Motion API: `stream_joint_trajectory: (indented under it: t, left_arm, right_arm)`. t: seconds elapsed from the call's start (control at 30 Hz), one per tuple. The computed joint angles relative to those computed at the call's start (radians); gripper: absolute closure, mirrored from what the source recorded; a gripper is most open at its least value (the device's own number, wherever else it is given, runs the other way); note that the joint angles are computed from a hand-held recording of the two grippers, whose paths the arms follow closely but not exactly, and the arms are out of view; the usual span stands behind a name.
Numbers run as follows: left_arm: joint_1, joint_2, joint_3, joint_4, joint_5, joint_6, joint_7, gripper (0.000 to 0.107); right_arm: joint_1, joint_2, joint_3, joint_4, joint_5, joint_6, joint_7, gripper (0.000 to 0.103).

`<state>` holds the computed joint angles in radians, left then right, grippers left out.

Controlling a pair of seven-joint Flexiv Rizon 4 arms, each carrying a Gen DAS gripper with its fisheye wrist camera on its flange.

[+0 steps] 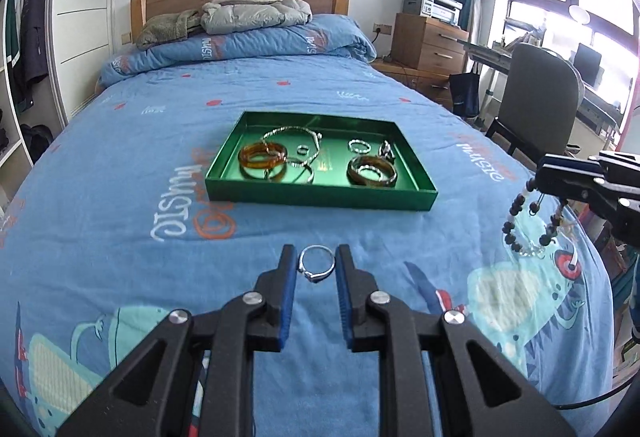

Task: Organize jewelry
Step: 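Carry the ring with the left tool while the right tool carries the bracelet into the tray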

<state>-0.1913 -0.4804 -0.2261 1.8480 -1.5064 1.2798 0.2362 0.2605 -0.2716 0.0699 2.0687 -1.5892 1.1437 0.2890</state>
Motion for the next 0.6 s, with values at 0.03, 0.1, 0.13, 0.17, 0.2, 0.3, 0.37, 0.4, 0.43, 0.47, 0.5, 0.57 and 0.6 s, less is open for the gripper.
stream_joint_trajectory:
  t: [0.03, 0.1, 0.13, 0.17, 0.2, 0.3, 0.37, 0.4, 0.43, 0.47, 0.5, 0.57, 0.6]
  left_arm:
    - [-0.001, -0.005, 0.002, -0.020, 0.035, -0.007, -0.032, 0.089]
    - [0.002, -0.026, 0.000, -0.066, 0.124, -0.021, -0.114, 0.089]
    - [0.006, -0.041, -0.001, -0.093, 0.179, -0.031, -0.167, 0.089]
    - [0.010, -0.060, -0.001, -0.123, 0.236, -0.046, -0.225, 0.089]
    - [0.011, -0.081, 0.000, -0.155, 0.291, -0.058, -0.282, 0.089]
    - [-0.002, -0.160, 0.010, -0.267, 0.439, -0.077, -0.427, 0.089]
    - [-0.019, -0.223, 0.028, -0.352, 0.539, -0.093, -0.513, 0.089]
    - [-0.031, -0.258, 0.042, -0.403, 0.592, -0.110, -0.562, 0.089]
    - [-0.044, -0.295, 0.061, -0.460, 0.648, -0.137, -0.614, 0.089]
    - [-0.059, -0.333, 0.081, -0.521, 0.701, -0.162, -0.666, 0.089]
    - [-0.072, -0.374, 0.100, -0.585, 0.749, -0.187, -0.711, 0.089]
    - [-0.093, -0.453, 0.130, -0.713, 0.826, -0.242, -0.792, 0.089]
    - [-0.100, -0.491, 0.140, -0.775, 0.856, -0.273, -0.832, 0.089]
  right_arm:
    - [-0.003, 0.002, -0.004, -0.010, -0.001, -0.001, -0.013, 0.086]
    - [-0.010, -0.002, -0.015, -0.038, -0.012, 0.001, -0.031, 0.086]
    - [-0.015, -0.009, -0.022, -0.055, -0.023, 0.005, -0.035, 0.086]
    - [-0.023, -0.018, -0.029, -0.073, -0.036, 0.013, -0.033, 0.086]
    - [-0.032, -0.030, -0.037, -0.092, -0.049, 0.025, -0.029, 0.086]
    - [-0.063, -0.087, -0.062, -0.165, -0.090, 0.071, -0.013, 0.086]
    - [-0.082, -0.132, -0.077, -0.215, -0.100, 0.103, -0.011, 0.086]
    - [-0.091, -0.157, -0.085, -0.243, -0.102, 0.119, -0.012, 0.086]
    - [-0.100, -0.183, -0.094, -0.270, -0.100, 0.138, -0.016, 0.086]
    - [-0.106, -0.208, -0.102, -0.297, -0.094, 0.153, -0.022, 0.086]
    - [-0.113, -0.236, -0.112, -0.327, -0.083, 0.169, -0.032, 0.086]
    - [-0.120, -0.289, -0.134, -0.384, -0.049, 0.198, -0.062, 0.086]
    - [-0.121, -0.314, -0.146, -0.410, -0.033, 0.211, -0.073, 0.086]
